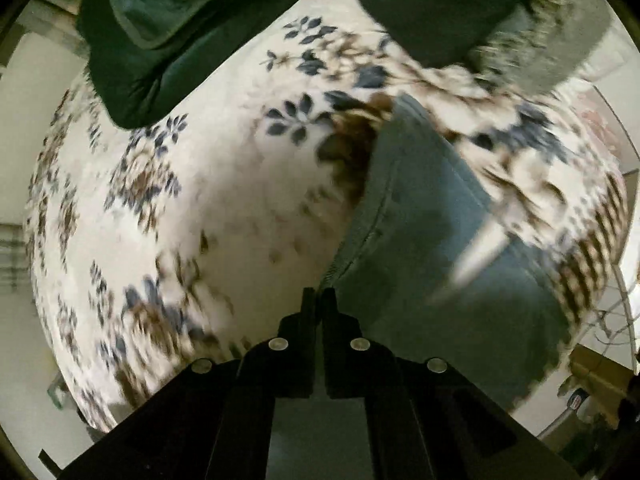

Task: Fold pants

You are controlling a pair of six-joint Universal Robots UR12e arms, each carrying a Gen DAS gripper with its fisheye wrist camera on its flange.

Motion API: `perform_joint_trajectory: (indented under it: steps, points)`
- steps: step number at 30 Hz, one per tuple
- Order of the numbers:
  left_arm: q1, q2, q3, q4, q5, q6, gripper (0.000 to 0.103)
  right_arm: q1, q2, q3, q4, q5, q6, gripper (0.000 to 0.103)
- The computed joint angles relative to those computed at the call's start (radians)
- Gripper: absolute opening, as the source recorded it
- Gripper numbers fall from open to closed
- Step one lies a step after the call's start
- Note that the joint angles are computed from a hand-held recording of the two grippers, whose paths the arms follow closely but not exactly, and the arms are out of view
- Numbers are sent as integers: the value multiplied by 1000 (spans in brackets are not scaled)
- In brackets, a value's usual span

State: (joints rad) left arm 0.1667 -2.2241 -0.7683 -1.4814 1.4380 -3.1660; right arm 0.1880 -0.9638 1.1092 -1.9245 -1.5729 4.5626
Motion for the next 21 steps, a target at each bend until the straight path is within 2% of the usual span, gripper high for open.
perform_joint_trajectory:
  steps: [3, 5, 8, 12, 15, 16, 18, 20, 21]
  points:
    - [43, 70, -149, 44, 1, 26, 1, 29, -101, 116, 3, 8, -1, 3]
    - [69, 119, -249, 56, 12, 20, 1, 47, -139, 168, 20, 21, 0, 3]
    - [88, 155, -355, 60, 52, -7, 1, 69, -173, 249, 34, 76, 5, 3]
    - [100, 164, -440, 67, 90, -20, 2, 79, -186, 330, 40, 141, 14, 3]
    - [105, 165, -449, 61, 85, -11, 5, 72, -205, 413, -20, 219, 18, 3]
    - [108, 169, -445, 61, 71, -13, 5, 69, -220, 448, -62, 240, 24, 6]
    - [116, 185, -451, 87, 52, -21, 5, 62, -258, 513, -154, 263, 52, 18]
    - [126, 194, -451, 114, 7, -36, 9, 61, -312, 588, -264, 236, 115, 40]
    - [130, 194, -450, 121, -2, -40, 12, 62, -337, 616, -294, 207, 148, 42]
